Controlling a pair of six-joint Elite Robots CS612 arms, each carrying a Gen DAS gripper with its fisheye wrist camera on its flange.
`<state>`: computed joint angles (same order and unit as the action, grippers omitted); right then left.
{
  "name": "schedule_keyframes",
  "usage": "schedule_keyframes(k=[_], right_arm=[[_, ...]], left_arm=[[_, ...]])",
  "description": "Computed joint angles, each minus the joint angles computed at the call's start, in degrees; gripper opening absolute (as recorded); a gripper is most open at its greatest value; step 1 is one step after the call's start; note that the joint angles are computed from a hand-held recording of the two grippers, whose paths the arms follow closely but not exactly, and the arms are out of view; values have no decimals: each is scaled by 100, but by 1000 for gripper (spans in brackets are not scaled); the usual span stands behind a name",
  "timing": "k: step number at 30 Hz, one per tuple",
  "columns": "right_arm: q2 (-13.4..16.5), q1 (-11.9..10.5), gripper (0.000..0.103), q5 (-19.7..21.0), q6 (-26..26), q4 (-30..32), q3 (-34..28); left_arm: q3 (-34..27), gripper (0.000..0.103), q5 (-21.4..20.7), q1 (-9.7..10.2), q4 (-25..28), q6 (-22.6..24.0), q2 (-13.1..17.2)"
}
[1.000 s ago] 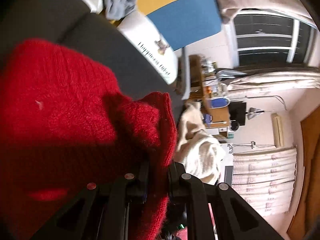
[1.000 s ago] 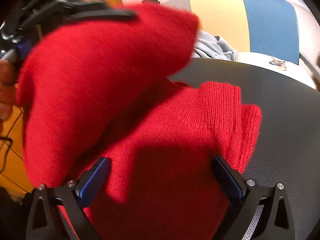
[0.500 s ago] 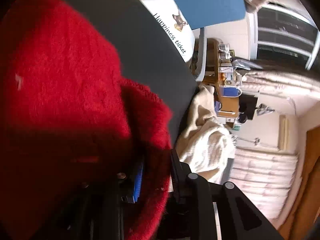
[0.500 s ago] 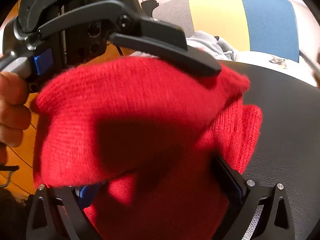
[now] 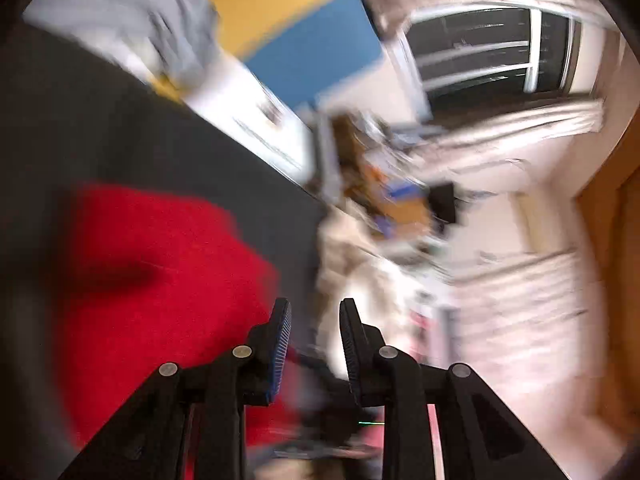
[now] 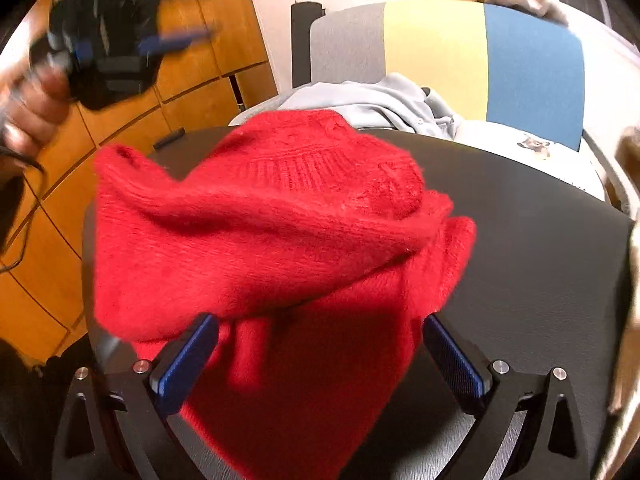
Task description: Fold clothes
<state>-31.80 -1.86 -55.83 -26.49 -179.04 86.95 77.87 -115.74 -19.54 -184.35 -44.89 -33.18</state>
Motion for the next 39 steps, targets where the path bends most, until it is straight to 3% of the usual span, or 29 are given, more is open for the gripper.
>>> schedule_keyframes(k=[2,7,10,13,17,21,26,31,34,39], right_arm=[[-22,-19,103,-19,-130,54,33],[-36,11,103,-210,-296,255,95],[-19,29,103,-299,-348,450,107],[25,78,103,-427,-420,662,114],[19,150,103,-288,-455,543,219],[-25,264,103,-234,-410,247,455],[-77,305,103,126,-188,-163,803],[-329,111,103,13,347,-698,1351],[-465,-30,103,532,439,-741,1551],[-450,240,103,741,97,-517,1343]], left_arm=[[496,24,933,-64,78,496,-241],[1092,23,1541,-328,-438,1200,-254],[1194,23,1549,-429,-950,1135,-113],[1156,23,1611,-528,-981,1522,-48],[946,23,1490,-597,-394,1932,49],[1040,23,1234,-532,-632,1847,44],[1282,21,845,-282,-1112,1324,24],[1592,21,1069,-173,-1562,1297,-119],[1602,21,1149,-150,-1457,1335,-115],[1384,22,999,-159,-1445,1196,53]])
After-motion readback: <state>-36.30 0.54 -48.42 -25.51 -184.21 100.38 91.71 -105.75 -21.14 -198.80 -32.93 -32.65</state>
